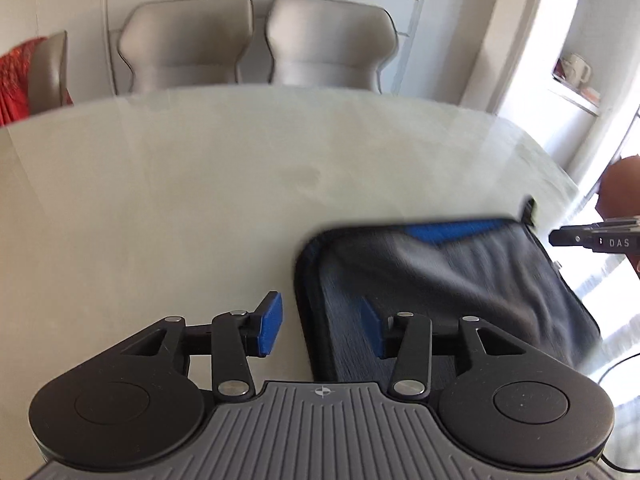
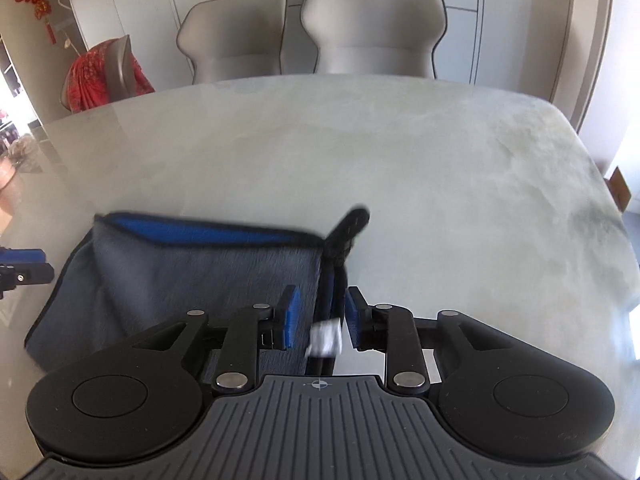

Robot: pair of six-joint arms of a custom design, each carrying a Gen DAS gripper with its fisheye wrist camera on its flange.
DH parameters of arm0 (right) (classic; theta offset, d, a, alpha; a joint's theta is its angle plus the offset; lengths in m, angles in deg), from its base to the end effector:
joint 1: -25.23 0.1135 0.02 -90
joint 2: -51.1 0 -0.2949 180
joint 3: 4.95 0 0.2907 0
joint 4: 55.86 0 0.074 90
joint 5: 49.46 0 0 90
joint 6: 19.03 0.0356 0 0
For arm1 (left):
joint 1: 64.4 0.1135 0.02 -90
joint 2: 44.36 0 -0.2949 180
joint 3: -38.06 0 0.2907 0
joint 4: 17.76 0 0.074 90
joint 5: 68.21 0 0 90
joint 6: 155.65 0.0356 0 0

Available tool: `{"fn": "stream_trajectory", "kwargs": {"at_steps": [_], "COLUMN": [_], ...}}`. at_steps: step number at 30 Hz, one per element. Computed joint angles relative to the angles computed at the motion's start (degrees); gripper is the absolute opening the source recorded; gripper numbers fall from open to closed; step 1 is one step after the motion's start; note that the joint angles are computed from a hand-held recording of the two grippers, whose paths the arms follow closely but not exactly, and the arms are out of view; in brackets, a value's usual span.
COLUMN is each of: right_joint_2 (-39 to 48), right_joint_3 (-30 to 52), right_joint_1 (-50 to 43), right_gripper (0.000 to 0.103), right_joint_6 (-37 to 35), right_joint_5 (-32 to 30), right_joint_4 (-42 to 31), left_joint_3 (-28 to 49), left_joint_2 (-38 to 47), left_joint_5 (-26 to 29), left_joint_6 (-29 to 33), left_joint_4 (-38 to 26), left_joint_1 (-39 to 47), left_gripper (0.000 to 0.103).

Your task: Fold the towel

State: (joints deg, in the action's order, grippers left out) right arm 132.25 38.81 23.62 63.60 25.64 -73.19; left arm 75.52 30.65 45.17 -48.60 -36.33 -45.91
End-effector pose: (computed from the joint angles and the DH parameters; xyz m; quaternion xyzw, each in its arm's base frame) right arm 0.2684 0.0016 0.1399 -0.0867 0.9418 0.0997 0.3092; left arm 0.2261 0.0607 0.1326 0.0473 0.9374 -0.0975 0.3309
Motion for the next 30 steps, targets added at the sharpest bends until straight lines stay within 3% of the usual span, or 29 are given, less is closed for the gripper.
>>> {"fn": "stream_trajectory", "kwargs": {"at_steps": [3,10,15,17,22,24,26,30], "right_joint_2": [-3.0,-7.2,-8.3,-9.0,-10.1,-10.2,-10.4,-3.7], "right_joint_3": [-3.1,-6.3,-6.9,-7.1,-6.4,-5.7,-5.4,-1.1], "right_joint_1": [-1.0,-1.7,-1.3,-1.4,-0.7,0.5,1.0,1.0], "right_gripper": [0.026,0.028,0.026,0.011,0.01,0.021,0.027,0.027], "right_joint_6": [1.3,2.9,1.7,0.2,-1.0,-1.1,-2.1,-2.0], "right_joint_5": [-1.2,-2.7,-2.6,-2.4,0.7,3.4,4.2,1.2], "right_joint_4": [-2.1,-5.5,-6.6,-7.1,-9.5,-9.8,-7.5,-0.9], "left_joint_3": [-2.0,-3.1,-3.6,-3.5,-4.5,-4.2,-3.4,-1.9], "left_joint_2": [-0.6,-0.9,-3.4,-3.5,-5.5,-5.7,-6.5,-7.0], "left_joint_5": [-0.5,0.5,-0.9,-0.5,-2.6,-3.9,-5.2,-6.3], "left_joint_6": [1.4,2.5,3.5,2.9,5.0,4.8,5.3,5.5], "left_joint_4": [-1.5,-3.5,-5.7,-6.5,-7.6,-8.0,-9.2,-6.7], "left_joint_1": [0.3,0.6,0.4,0.8,0.8,0.0,-0.6,-2.0], "left_gripper": [0.051,0.047,0.017,0.01,0.009,0.01,0.014,0.022]}}
